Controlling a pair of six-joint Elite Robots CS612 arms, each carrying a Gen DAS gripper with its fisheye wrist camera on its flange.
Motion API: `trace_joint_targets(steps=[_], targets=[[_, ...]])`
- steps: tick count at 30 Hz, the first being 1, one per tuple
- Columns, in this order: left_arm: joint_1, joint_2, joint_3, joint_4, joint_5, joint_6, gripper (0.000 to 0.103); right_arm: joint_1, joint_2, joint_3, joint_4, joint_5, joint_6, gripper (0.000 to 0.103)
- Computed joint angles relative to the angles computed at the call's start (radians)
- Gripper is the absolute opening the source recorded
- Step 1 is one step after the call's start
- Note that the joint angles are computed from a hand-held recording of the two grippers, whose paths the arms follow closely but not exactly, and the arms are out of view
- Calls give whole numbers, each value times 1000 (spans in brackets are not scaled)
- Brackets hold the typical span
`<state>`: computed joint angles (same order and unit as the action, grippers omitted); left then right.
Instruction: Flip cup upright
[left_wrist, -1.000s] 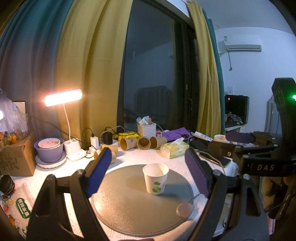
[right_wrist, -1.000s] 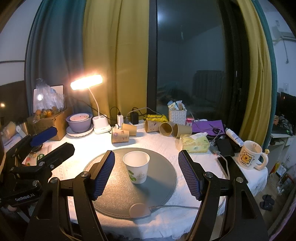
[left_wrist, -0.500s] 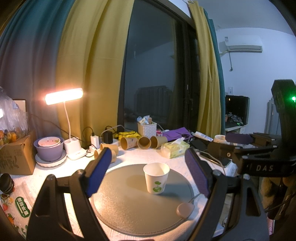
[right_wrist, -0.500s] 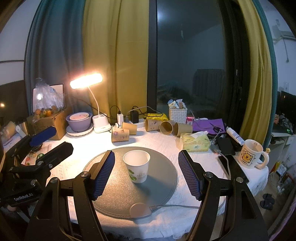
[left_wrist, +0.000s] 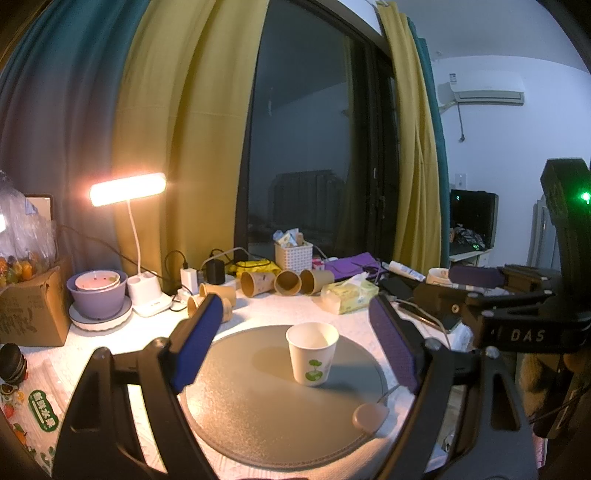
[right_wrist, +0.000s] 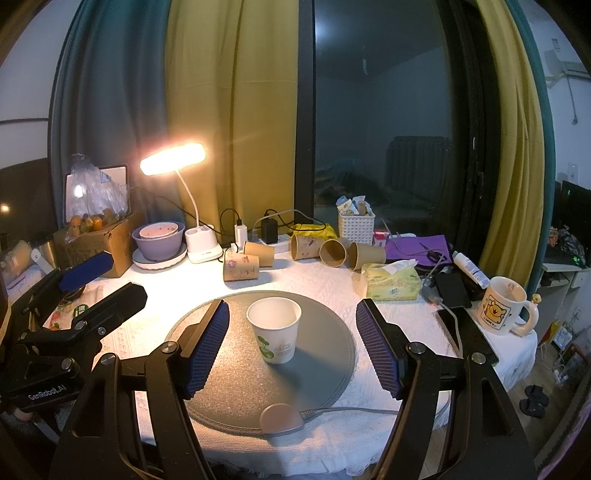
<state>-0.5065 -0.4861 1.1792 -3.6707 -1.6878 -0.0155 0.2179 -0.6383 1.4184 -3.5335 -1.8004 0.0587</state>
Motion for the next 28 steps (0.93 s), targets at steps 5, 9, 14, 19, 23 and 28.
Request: trace_joint_targets(steps=[5,9,14,19,23,28], targets=[[0,0,0,0,-1,-1,83,0,0,-1,1,0,0,74],[0,0,0,1,-1,-1,83,0,0,-1,1,1,0,74],[1,0,-1,2,-1,-2,83,-1,0,-1,3,1,0,74],[1,-1,0,3,-2,-2,83,0,0,-2,3,-1,-1,74],[2,0,-2,-1,-6,-1,83,1,1,-2,2,-2,0,74],[7,8,1,-12,-50,-15,83,3,4,-6,12,-3,0,74]])
